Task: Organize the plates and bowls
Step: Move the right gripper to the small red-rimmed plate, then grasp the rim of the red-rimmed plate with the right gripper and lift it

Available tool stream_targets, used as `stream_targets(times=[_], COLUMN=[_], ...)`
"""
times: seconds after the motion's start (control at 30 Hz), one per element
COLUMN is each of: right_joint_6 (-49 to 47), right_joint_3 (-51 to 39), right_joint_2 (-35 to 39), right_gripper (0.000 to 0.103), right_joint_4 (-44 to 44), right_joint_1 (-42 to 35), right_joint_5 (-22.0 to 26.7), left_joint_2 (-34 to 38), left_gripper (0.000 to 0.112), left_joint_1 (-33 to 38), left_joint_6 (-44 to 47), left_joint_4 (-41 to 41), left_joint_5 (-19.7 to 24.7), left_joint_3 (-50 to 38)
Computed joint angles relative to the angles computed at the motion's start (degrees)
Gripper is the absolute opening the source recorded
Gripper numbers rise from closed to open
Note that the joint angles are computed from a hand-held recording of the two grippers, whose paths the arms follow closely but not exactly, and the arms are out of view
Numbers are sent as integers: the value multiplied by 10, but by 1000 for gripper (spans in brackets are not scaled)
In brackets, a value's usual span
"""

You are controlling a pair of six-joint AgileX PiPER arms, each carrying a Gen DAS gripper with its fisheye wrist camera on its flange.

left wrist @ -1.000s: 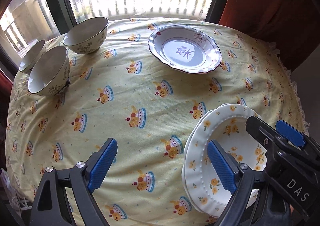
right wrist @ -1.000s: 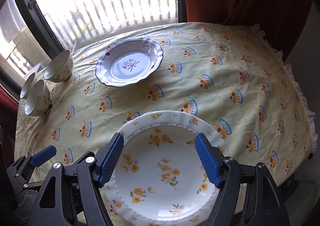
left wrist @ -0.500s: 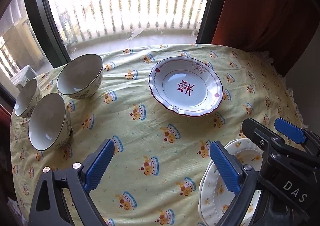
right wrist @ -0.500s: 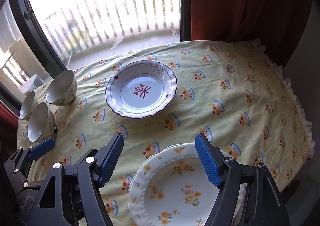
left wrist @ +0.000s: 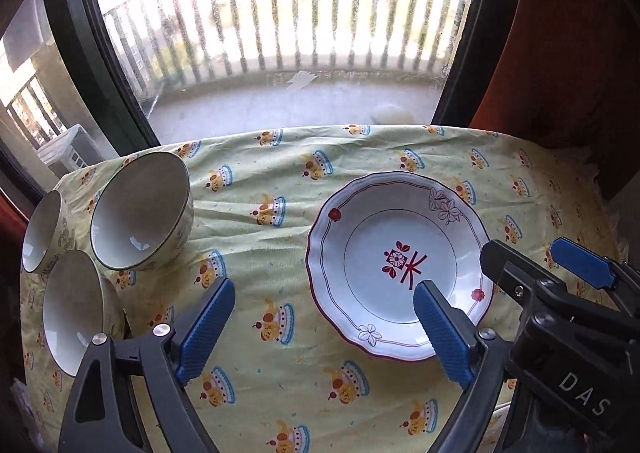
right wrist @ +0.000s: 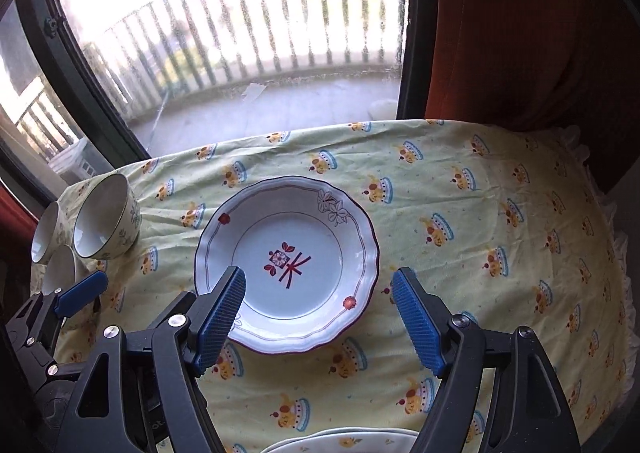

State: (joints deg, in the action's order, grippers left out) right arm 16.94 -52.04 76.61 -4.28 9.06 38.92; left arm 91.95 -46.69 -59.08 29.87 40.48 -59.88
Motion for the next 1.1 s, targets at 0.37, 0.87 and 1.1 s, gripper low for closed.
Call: stream_targets(times=[0.37,0.87,1.1], right_joint_6=[-106,-148,-147], right_joint_3=[-68,-106,-100], right_joint_2=[164,276,269], right_gripper=[70,52,52], right_joint_4=[60,102,112], right_joint_1=[-62,-82,-83], right_joint_5=[-76,-94,-86], left_joint_2=[149,200,195], left_gripper=[78,77,77], left_joint_1=[53,48,51], left_joint_6=[0,3,27], left_joint_4=[-27,-11,-24], left_joint_5=[-50,-72,-68], left_joint_3=[-81,-95,-92])
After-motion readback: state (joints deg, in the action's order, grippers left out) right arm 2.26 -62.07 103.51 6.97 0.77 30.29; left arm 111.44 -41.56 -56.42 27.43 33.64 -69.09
